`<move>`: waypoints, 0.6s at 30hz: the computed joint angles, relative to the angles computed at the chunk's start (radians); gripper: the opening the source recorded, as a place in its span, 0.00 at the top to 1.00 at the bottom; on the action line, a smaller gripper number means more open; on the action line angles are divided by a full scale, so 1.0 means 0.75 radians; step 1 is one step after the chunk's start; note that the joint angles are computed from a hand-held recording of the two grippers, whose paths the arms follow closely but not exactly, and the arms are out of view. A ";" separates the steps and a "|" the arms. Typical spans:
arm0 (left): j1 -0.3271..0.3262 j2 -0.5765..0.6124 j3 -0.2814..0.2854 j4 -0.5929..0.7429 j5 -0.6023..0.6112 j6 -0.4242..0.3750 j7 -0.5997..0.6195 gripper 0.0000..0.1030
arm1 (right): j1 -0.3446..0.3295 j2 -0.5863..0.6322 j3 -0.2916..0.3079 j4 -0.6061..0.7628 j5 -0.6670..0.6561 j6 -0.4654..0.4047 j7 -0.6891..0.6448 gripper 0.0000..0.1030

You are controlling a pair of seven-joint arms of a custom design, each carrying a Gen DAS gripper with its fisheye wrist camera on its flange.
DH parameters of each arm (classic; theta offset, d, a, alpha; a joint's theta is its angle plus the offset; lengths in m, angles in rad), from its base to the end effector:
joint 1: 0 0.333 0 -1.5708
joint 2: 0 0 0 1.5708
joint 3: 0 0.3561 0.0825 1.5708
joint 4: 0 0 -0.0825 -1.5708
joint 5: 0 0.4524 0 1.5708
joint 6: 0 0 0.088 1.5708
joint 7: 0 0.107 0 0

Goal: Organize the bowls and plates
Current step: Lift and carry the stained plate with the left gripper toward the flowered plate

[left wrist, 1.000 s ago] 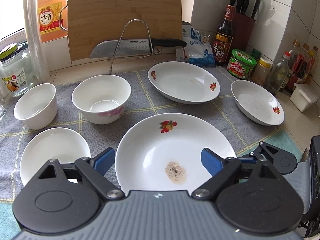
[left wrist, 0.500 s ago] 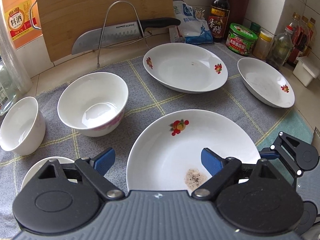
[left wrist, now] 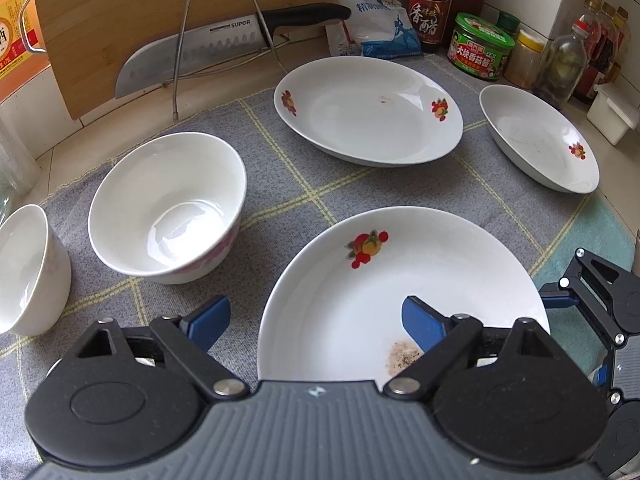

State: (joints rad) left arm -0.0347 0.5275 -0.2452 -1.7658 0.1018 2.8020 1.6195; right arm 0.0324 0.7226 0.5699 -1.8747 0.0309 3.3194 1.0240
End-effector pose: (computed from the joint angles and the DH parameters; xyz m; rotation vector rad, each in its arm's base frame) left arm 0.7484 -0.1956 0.3219 -1.5969 2.2842 -0.6358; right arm 0.6508 0.3725 0.2465 -2.1584 0.8287 -0.4158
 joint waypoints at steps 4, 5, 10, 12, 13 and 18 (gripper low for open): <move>0.032 0.027 -0.036 0.043 -0.038 -0.071 0.065 0.12 | -0.011 0.011 0.014 0.011 -0.013 -0.009 -0.013 0.00; 0.037 0.032 -0.041 0.052 -0.047 -0.085 0.080 0.13 | -0.014 0.014 0.018 0.013 -0.014 -0.012 -0.017 0.00; 0.046 0.057 -0.052 0.102 -0.094 -0.172 0.145 0.14 | -0.029 0.021 0.035 0.019 -0.012 -0.022 -0.037 0.00; 0.053 0.069 -0.061 0.126 -0.118 -0.217 0.179 0.17 | -0.027 0.020 0.034 0.020 -0.006 -0.025 -0.042 0.00; 0.054 0.075 -0.061 0.136 -0.129 -0.236 0.192 0.18 | -0.030 0.022 0.037 0.020 -0.004 -0.026 -0.046 0.00; 0.052 0.102 -0.057 0.186 -0.170 -0.310 0.236 0.23 | -0.036 0.026 0.046 0.022 0.004 -0.027 -0.061 0.00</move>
